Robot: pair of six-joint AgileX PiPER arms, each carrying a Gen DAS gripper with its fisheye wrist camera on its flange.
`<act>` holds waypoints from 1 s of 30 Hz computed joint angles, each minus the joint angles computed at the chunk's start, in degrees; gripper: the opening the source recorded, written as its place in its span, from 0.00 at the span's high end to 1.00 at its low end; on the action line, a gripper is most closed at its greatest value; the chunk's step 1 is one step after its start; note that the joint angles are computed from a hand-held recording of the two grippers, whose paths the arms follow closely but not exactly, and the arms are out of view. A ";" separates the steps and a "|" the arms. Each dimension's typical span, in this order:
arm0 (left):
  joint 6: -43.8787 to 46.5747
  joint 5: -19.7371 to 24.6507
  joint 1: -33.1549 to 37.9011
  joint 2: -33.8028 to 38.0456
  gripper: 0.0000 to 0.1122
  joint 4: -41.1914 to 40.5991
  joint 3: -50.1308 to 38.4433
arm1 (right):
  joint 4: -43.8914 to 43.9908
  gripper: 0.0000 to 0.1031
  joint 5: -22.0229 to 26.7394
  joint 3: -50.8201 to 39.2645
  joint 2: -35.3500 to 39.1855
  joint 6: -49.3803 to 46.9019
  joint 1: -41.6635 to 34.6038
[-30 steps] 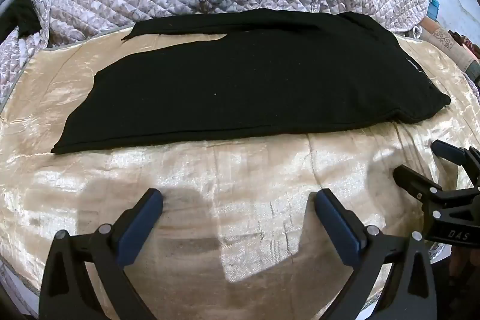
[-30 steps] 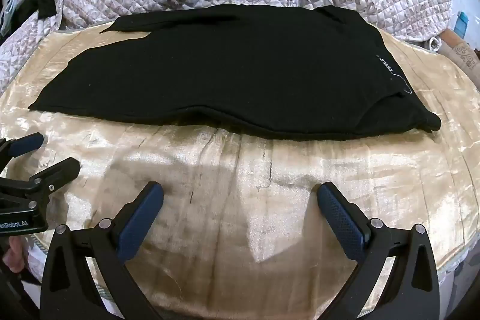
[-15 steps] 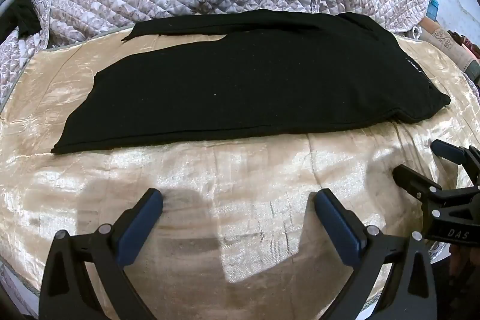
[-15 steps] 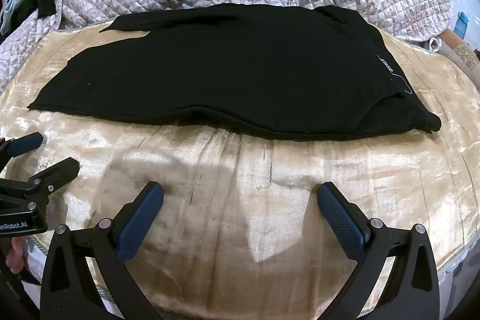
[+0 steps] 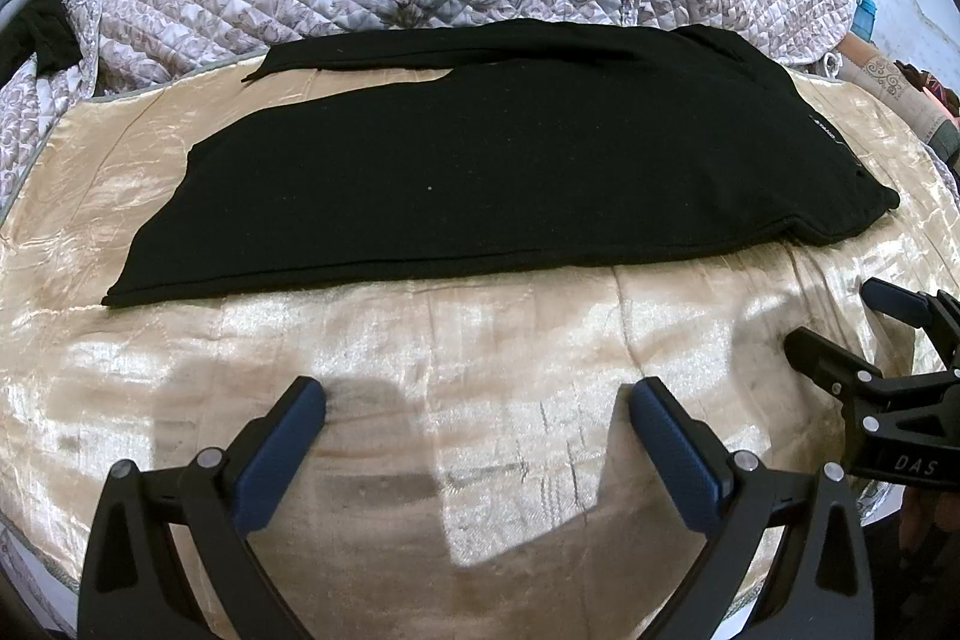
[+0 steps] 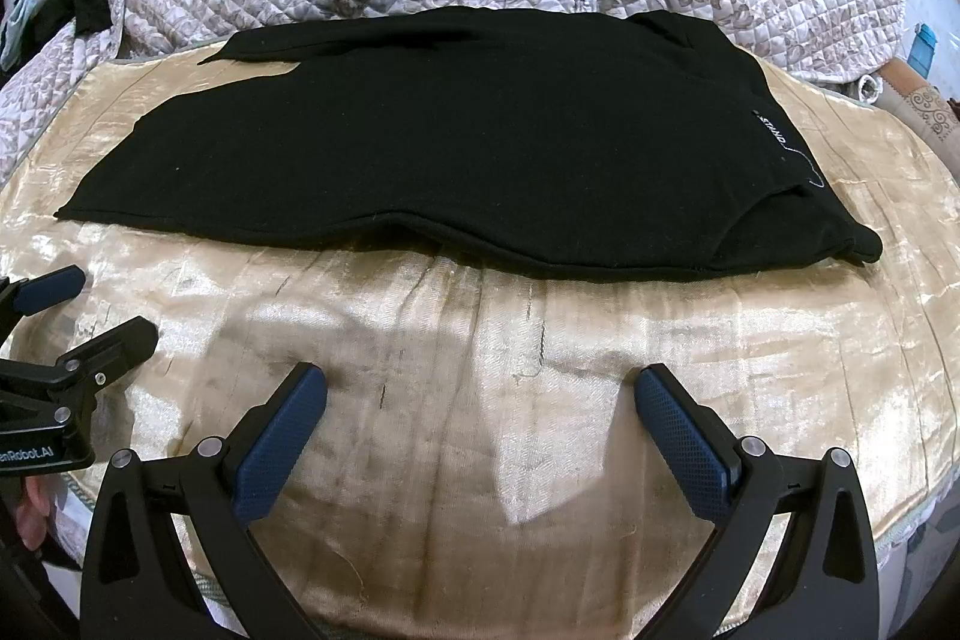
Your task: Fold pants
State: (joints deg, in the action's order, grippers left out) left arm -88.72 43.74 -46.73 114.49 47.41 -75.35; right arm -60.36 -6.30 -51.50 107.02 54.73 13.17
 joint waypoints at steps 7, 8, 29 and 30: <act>-0.11 -0.03 0.00 -0.01 0.08 0.08 0.03 | 0.00 0.00 0.04 -0.06 0.05 -0.01 0.01; -0.11 -0.03 0.00 -0.01 0.08 0.08 0.03 | 0.11 0.00 0.03 -0.05 0.05 -0.11 0.01; -0.31 -0.05 -0.04 -0.01 0.08 0.30 0.08 | 0.94 0.00 0.02 -0.04 0.06 -0.96 0.01; -0.31 -0.05 -0.04 -0.01 0.08 0.30 0.08 | 0.94 0.00 0.02 -0.04 0.06 -0.96 0.01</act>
